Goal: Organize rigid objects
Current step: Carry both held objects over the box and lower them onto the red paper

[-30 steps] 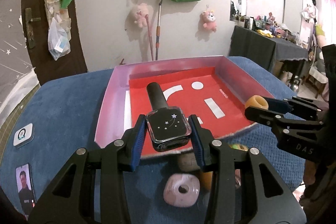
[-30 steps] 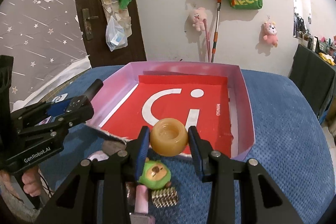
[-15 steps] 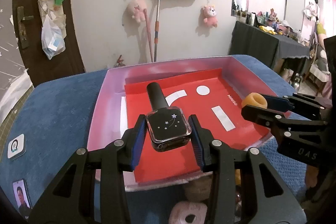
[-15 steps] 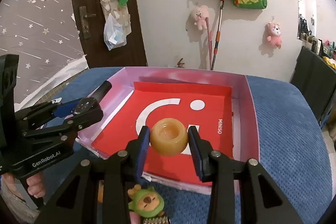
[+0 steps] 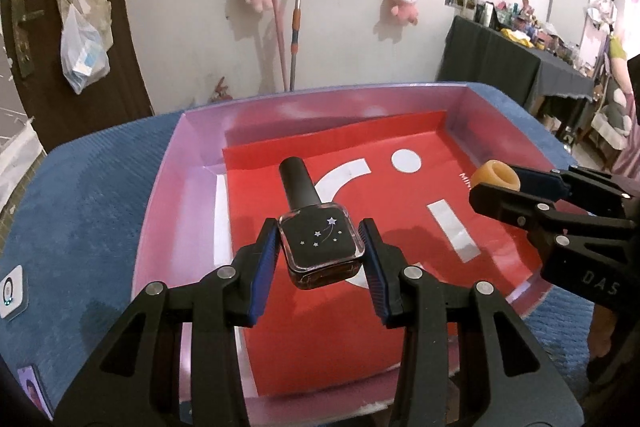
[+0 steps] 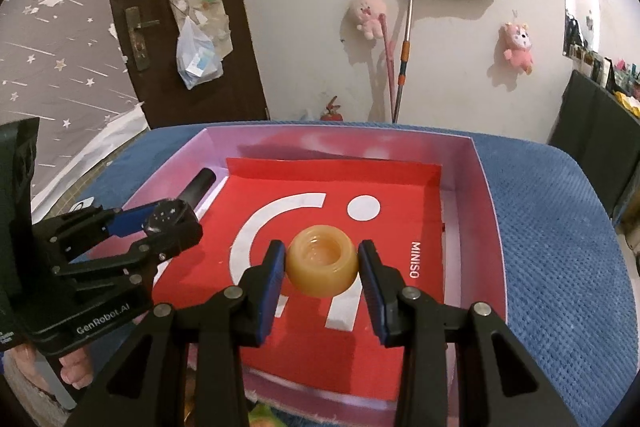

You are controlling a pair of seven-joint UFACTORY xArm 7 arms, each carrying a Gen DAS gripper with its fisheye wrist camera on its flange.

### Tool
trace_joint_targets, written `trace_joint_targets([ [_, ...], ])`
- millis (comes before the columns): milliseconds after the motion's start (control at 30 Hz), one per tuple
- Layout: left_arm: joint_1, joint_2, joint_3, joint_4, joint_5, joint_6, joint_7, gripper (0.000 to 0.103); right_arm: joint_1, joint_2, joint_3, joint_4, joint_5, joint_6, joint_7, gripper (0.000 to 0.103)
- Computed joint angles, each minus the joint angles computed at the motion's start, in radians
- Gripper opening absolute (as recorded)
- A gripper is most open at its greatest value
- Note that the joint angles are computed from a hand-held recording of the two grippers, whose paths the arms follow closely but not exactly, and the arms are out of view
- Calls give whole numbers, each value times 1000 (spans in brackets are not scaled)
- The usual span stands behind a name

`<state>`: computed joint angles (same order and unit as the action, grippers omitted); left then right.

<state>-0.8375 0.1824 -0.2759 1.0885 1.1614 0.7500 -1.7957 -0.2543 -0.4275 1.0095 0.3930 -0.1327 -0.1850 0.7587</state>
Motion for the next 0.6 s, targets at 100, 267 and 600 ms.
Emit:
trace_joint_targets([
  [100,14,21,9,8,-29,-28,26,38,-66,46,48,30,-14,15,-10,40],
  [267,23,48,26,12,-79,-68,66,38,-160,103,121,66,-39,39,-6,40],
  [600,26,63,55,-3,-163,-129,125,38,-234,188,154,102,-130,104,37,40],
])
